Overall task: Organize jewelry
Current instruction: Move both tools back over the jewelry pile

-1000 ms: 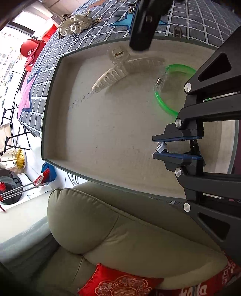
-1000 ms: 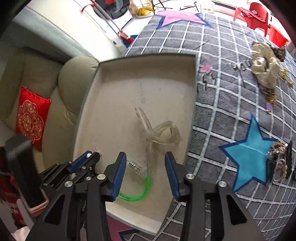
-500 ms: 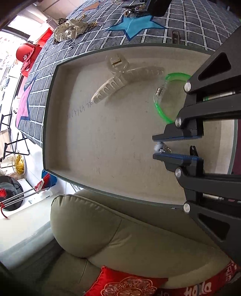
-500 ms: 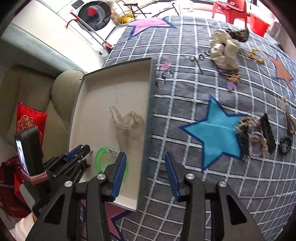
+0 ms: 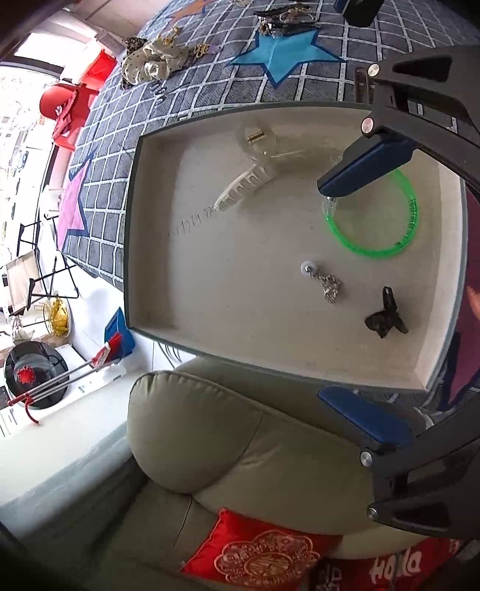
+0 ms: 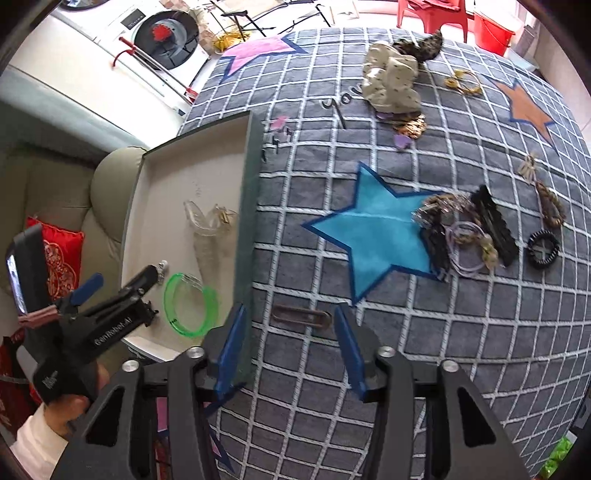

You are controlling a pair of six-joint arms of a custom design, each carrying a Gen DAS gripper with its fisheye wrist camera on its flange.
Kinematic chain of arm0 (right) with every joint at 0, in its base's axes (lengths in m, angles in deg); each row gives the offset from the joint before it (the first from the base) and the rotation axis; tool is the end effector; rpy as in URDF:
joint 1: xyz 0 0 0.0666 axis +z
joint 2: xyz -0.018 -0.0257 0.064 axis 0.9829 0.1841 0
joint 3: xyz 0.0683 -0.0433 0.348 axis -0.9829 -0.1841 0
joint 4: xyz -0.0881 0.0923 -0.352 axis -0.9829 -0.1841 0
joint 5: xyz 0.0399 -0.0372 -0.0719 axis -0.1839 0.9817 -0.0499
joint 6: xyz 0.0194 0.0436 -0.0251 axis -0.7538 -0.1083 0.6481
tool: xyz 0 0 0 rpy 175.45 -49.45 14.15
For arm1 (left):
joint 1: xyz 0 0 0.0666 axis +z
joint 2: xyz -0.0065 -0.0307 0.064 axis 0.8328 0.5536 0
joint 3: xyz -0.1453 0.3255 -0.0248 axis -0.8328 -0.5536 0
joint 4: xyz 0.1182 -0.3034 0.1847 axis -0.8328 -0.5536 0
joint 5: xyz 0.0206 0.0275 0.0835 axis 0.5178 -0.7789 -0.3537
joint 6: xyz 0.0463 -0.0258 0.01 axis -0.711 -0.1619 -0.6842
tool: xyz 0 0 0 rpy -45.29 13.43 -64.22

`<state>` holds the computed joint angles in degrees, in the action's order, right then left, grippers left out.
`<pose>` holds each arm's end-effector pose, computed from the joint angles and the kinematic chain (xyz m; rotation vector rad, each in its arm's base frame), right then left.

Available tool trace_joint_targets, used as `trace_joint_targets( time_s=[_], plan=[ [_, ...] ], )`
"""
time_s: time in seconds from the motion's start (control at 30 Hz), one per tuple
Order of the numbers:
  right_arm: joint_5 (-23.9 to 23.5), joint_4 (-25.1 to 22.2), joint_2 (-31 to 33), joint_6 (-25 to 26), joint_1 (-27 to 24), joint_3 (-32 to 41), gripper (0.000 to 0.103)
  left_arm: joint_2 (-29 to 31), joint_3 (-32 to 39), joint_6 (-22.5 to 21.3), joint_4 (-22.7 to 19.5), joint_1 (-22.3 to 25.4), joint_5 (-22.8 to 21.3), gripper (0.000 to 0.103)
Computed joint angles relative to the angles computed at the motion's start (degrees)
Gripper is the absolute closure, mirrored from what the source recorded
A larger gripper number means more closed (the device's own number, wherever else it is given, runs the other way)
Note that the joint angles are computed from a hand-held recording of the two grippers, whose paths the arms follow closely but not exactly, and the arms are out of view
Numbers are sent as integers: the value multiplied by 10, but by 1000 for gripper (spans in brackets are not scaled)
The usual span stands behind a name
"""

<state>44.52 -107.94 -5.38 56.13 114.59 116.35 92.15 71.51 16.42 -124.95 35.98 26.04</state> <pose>0.3507 0.2506 0.4715 -0.0560 2.9307 0.3488 0.3770 -0.1296 0.4385 -0.2073 2.7881 0.2468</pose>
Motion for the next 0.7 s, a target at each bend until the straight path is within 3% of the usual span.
trace_joint_targets(
  time_s=[0.2,0.33,0.7],
  plan=[
    [-4,-13,-26,-5,-11,-27,30,5,13,-6,-27,-7,39,0],
    [-7,-26,-50,-12,-28,-53,25,-2,19,-11,-35,-32,49,0],
    [6,-68,-123,-16,-103,-124,24,35,87,19,-50,-113,69,0]
  ],
)
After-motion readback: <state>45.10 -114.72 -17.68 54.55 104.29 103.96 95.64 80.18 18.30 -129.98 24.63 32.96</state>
